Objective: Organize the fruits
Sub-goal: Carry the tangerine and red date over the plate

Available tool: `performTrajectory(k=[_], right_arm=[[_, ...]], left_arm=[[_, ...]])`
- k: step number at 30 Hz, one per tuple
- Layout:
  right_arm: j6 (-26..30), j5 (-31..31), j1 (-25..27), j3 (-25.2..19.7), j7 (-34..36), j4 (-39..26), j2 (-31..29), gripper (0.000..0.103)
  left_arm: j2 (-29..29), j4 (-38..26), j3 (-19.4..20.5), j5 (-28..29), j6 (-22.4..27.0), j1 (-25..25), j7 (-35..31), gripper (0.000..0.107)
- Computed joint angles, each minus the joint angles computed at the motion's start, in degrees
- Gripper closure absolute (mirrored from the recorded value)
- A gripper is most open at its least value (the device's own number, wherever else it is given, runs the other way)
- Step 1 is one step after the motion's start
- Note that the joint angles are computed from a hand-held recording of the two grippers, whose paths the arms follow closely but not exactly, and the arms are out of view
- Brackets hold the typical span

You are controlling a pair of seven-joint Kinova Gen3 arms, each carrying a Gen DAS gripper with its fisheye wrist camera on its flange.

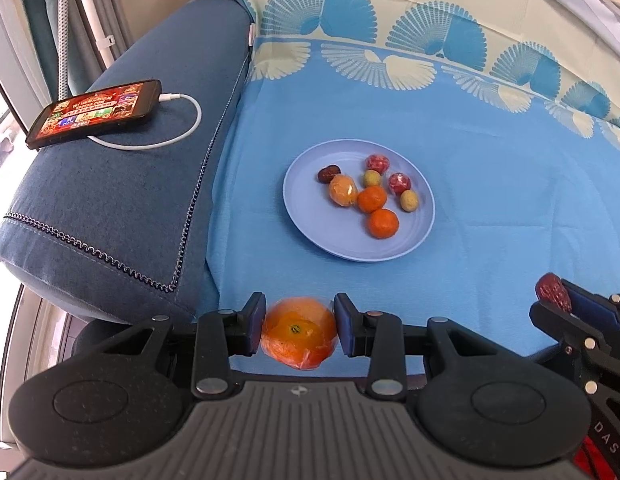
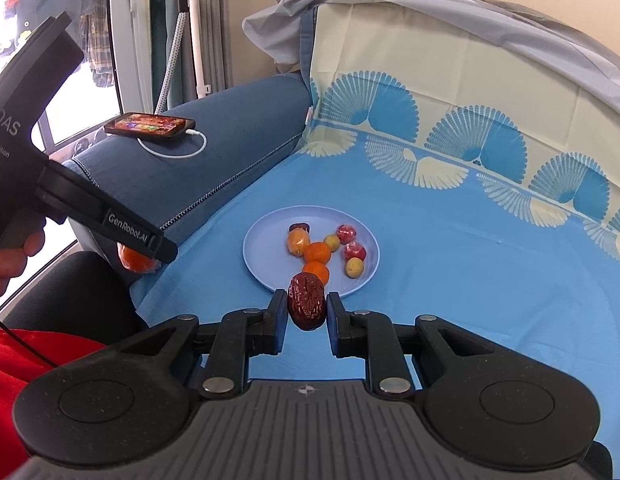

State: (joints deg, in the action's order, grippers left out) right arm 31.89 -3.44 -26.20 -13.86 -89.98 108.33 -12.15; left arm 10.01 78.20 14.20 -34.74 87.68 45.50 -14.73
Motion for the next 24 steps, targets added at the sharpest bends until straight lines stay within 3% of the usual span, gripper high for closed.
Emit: performTrajectory(k=[24], right_arm=[[-0.11, -1.1, -1.07, 1.7, 3.51, -10.08, 15.18, 0.081]], left_arm=[[3.99, -2.38, -4.78, 3.2, -6.35, -8.73, -11.19, 0.066]])
